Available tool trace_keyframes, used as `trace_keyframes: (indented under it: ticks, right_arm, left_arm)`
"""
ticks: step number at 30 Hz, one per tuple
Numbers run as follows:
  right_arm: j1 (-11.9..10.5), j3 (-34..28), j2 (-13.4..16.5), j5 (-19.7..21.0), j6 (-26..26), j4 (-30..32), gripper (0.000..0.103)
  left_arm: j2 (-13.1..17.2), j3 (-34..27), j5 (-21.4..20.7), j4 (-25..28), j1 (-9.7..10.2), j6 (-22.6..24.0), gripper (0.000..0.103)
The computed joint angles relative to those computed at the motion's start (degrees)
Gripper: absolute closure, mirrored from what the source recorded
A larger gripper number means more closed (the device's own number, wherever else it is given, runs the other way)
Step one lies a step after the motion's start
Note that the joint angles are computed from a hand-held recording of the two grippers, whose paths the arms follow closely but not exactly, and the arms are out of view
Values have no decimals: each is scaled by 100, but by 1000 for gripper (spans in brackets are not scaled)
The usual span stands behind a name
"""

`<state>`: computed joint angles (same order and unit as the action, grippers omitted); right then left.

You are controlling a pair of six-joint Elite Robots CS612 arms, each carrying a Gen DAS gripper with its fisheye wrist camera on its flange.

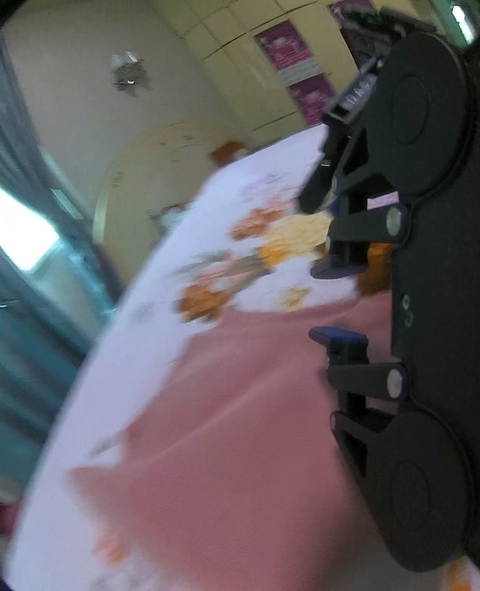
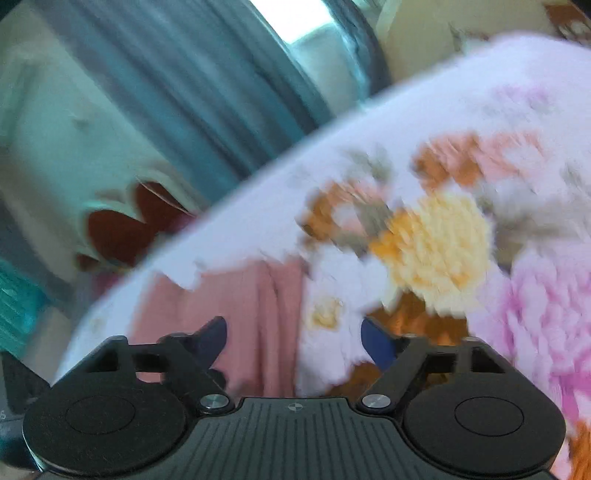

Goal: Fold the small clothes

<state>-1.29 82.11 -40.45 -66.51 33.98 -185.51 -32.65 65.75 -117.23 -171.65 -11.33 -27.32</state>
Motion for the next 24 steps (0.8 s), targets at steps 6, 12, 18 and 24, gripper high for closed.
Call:
trace_keyframes:
  ticks: [6,12,18,24]
  right_arm:
    - [-6,-414,286,1149,-179,435,54]
    - [148,-876,505,1258,-618,1431,54]
    - [211,-1317,671,1391,-1109,2114,54]
    - [313,-1713,787,1195,-1386,2702,59]
  left_arm:
    - [-189,191,1038,-102,273,358,80]
    - [-29,13,1238,483,393,283,91]
    - [5,49,927,359,436,269,92]
    - [79,-155,702,583,479,953,92]
